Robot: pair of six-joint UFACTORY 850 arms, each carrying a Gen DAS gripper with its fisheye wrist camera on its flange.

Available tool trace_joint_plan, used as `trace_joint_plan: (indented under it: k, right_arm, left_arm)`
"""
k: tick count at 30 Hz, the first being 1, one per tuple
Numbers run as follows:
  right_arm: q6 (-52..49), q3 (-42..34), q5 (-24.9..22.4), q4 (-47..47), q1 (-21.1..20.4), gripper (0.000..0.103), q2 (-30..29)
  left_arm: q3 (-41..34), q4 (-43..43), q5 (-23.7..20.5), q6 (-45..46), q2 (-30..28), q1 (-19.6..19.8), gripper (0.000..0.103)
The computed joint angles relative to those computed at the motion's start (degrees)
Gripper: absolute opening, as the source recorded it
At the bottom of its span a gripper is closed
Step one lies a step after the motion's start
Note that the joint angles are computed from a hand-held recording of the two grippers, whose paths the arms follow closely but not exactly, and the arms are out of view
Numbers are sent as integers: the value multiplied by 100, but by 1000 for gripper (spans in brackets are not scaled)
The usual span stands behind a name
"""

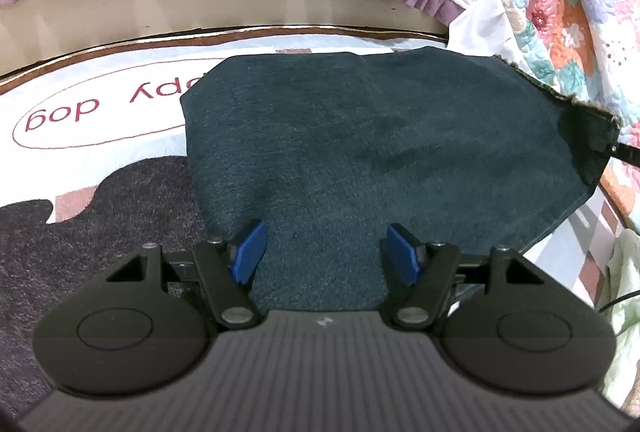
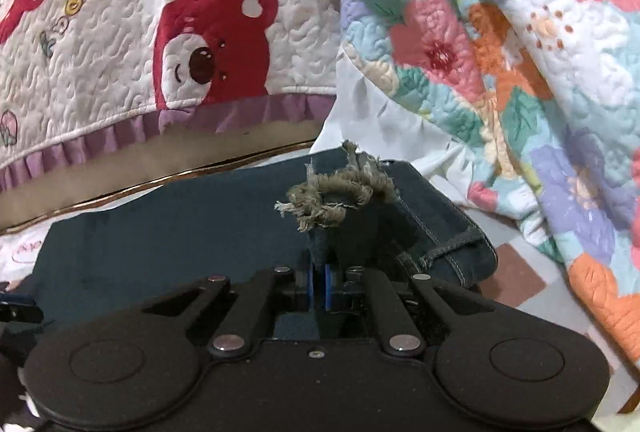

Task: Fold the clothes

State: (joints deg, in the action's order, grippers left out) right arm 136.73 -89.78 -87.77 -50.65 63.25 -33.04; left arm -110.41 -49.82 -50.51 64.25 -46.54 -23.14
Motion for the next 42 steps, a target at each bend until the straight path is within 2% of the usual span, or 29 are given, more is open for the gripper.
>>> trace_joint_plan:
  k: [3, 5, 7, 9, 10, 11, 12, 13, 14, 16, 17, 18, 19, 21, 23, 24, 28, 30, 34, 36, 38, 40, 42]
  right_arm:
    - [147, 53, 3, 223, -40, 15, 26]
    - [427, 185, 68, 495, -51, 44, 128]
    - [1254, 623, 488, 500, -48, 60, 375]
    - [2305, 1132, 892, 285, -21, 59, 619]
    - [2757, 1388, 1018, 75, -11, 55, 725]
    - [2971, 1534, 1015, -111, -14, 25, 787]
    - [2946, 1621, 958, -261, -23, 8, 842]
    - [2920, 1699, 891, -401, -35, 8, 892]
    - [2768, 1656, 610, -667, -1, 7, 917]
    - [1777, 1277, -113, -1234, 103, 7, 850]
    - [1193, 1070, -450, -1486, 147, 5, 766]
    - [848, 954, -590, -1499, 161, 5, 731]
    - [744, 1012, -489, -1271, 119, 6, 774]
    - [1082, 1337, 108, -437, -40, 8, 948]
    - [971, 1454, 524, 451, -240, 9, 887]
    - [989, 1483, 629, 636, -282, 9, 865]
    - [523, 1153, 199, 593, -294, 9, 704]
    - [528, 1178, 227, 665, -306, 9, 722]
    - [1128, 1526, 600, 755, -319, 9, 957]
    - [1230, 1570, 611, 726, -283, 9, 986]
    - [1194, 1564, 591, 677, -261, 10, 951]
    - [1309, 1626, 597, 575, -210, 10, 948]
    - [1564, 1733, 660, 495, -170, 10, 995]
  left_arm:
    - [45, -35, 18, 127, 20, 7, 66]
    - [66, -33, 32, 164, 32, 5, 66]
    - [83, -27, 52, 168, 42, -1, 66]
    - [99, -23, 77, 165, 51, -10, 66]
    - [98, -15, 88, 162, 51, -17, 66]
    - [108, -74, 69, 240, 62, -13, 66]
    - [143, -245, -4, 456, 97, 9, 65]
    - [180, -418, -80, 676, 131, 32, 63]
    - [285, -762, -219, 1136, 211, 78, 62]
    - [463, -1371, -654, 1931, 421, 166, 65]
    - [474, -1339, -675, 1969, 469, 135, 65]
    - [412, -1119, -613, 1767, 465, 68, 65]
    - [256, -722, -571, 1342, 417, -19, 64]
    - [104, 145, -261, 605, 308, -216, 63]
    - [81, 711, -16, 54, 192, -302, 62]
    - [71, 649, -29, 13, 142, -276, 62]
    - [17, 450, -79, -62, 90, -233, 62]
    - [7, 344, 2, 50, 111, -248, 62]
    - [122, -989, 482, 757, 164, -227, 55]
    - [-528, -1025, 182, 255, -257, -256, 53]
    - [-1205, -586, 76, -358, -664, -375, 46]
    - [-1922, 122, 16, -882, -1084, -521, 45]
    - [-2686, 1153, 112, -1821, -1537, -646, 37]
